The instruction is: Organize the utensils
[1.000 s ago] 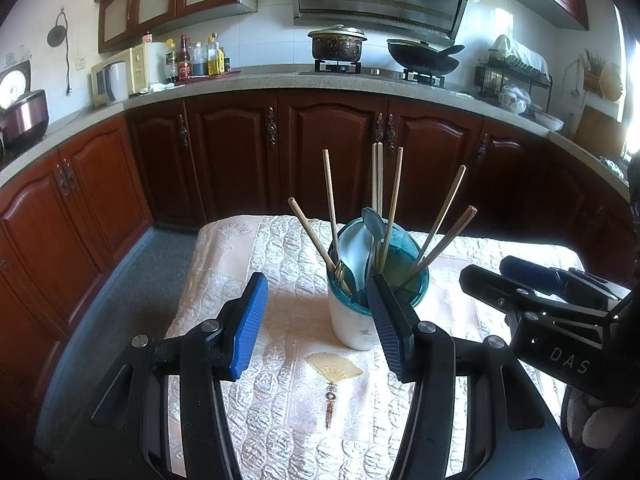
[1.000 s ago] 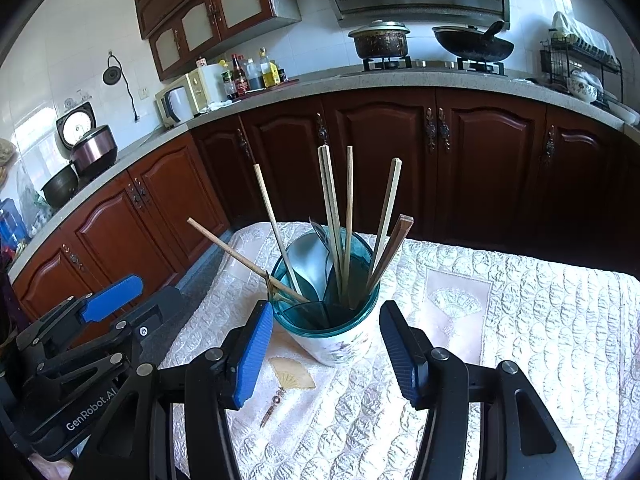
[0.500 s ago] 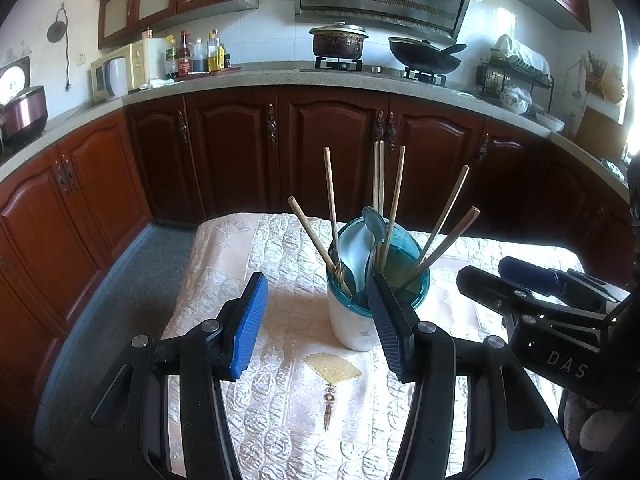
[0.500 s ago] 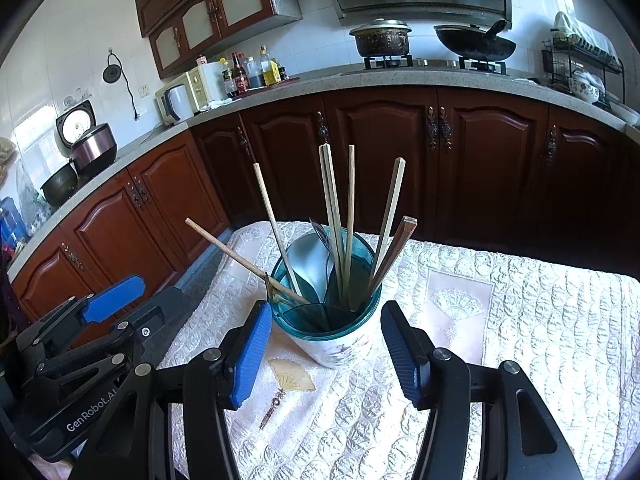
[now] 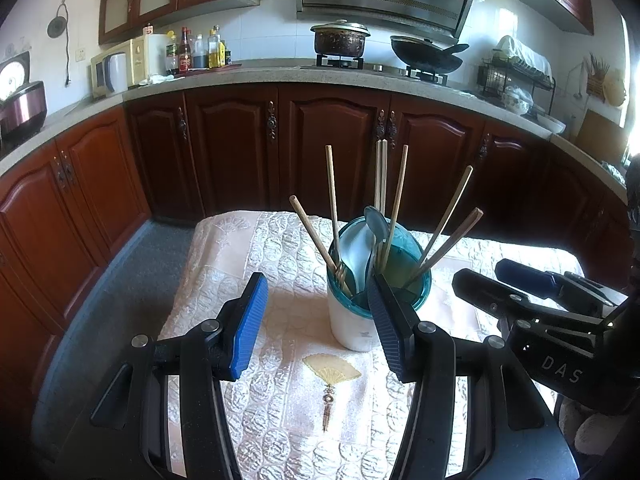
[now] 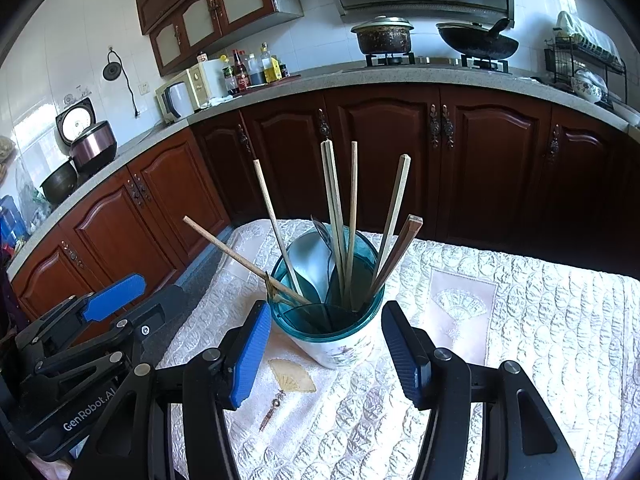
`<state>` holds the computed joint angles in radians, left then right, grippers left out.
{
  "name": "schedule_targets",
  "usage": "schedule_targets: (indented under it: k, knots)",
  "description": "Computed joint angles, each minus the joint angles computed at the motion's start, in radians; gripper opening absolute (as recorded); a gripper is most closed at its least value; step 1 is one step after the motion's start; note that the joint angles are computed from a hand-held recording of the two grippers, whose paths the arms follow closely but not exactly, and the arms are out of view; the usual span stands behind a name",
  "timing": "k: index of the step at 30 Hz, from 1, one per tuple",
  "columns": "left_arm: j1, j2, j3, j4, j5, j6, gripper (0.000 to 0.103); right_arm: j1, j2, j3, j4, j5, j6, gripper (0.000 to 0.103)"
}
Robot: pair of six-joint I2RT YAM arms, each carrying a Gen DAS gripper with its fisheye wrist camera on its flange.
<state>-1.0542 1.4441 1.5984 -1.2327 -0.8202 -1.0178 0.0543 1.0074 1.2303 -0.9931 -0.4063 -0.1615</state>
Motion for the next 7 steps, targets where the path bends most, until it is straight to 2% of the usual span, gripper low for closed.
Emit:
schedule_targets:
  k: [7]
  knots:
    - [0.008,-0.006,-0.02,0.03,0.009,0.021,0.053,-0.063,0.004,-0.028,0.006,-0.028,-0.035,0.055]
